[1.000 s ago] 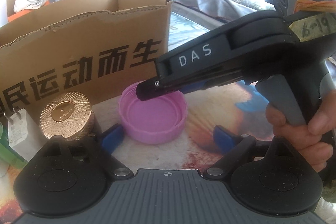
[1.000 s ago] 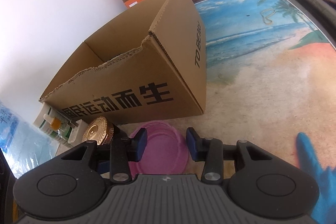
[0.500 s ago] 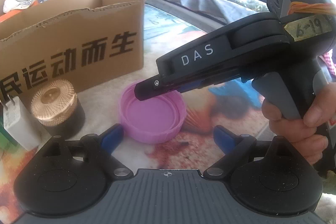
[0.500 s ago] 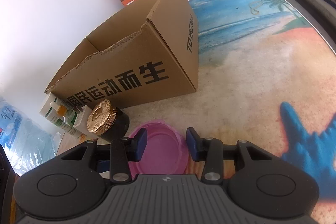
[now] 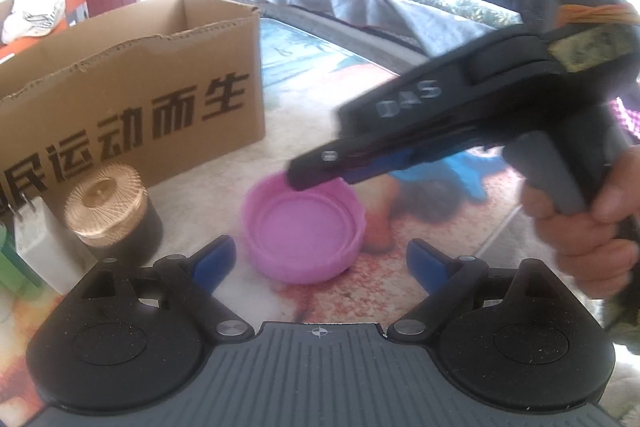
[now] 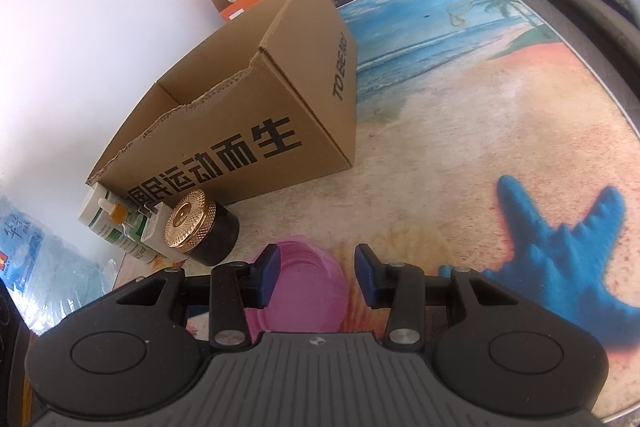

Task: Organize rigid objects
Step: 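Grasp the rim of the pink bowl with the right gripper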

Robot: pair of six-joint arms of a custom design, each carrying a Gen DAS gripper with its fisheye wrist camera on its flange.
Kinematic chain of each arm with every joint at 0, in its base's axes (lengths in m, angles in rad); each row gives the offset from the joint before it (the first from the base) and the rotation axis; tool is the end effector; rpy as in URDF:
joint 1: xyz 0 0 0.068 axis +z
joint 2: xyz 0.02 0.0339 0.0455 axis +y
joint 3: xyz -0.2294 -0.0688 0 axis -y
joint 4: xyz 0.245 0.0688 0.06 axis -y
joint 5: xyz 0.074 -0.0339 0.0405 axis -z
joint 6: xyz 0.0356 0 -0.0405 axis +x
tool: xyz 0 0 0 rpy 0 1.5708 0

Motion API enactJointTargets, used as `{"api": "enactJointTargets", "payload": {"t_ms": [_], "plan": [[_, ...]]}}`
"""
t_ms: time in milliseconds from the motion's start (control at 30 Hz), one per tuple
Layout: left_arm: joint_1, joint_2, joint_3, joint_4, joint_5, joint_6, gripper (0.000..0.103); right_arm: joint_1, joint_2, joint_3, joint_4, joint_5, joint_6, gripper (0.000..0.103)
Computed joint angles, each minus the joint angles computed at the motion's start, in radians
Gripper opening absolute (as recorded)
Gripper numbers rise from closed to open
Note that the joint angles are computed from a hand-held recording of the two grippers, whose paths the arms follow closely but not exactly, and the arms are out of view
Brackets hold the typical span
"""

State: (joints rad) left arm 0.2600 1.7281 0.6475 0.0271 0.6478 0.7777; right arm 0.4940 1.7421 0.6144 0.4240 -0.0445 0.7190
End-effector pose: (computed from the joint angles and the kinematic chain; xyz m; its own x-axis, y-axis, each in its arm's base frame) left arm 0.2711 0.0499 0.0632 -0.5400 0.4353 -0.7204 0.6488 0.7605 -0.0267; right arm 0.2650 0.1445 0.0730 -0.7603 0.3379 -0.5548 -0.0037 0.8518 0.5238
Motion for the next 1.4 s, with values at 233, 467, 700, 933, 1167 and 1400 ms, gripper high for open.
{"api": "enactJointTargets", "payload": {"t_ms": [233, 467, 700, 933, 1167, 1400], "plan": [[-0.01, 0.059, 0.064, -0.017, -0.003, -0.055, 0.091, -0.004, -0.036, -0.055, 0.006, -0.022, 0.026, 0.044], [0.016, 0.043, 0.058, -0.072, 0.03, -0.003, 0.089, 0.028, -0.009, -0.023, 0.002, -0.01, 0.014, 0.044], [0.025, 0.037, 0.028, 0.019, 0.006, -0.028, 0.081, 0.039, 0.007, -0.003, -0.005, 0.022, -0.002, 0.042], [-0.007, 0.073, 0.041, 0.059, -0.02, -0.036, 0.078, 0.071, 0.014, 0.017, -0.036, 0.093, -0.041, 0.035], [-0.006, 0.063, 0.023, 0.079, -0.014, -0.06, 0.073, 0.098, 0.026, 0.037, -0.052, 0.131, -0.067, 0.032], [0.019, 0.026, 0.008, 0.048, -0.001, -0.056, 0.073, 0.122, 0.032, 0.057, -0.079, 0.151, -0.092, 0.029]]}}
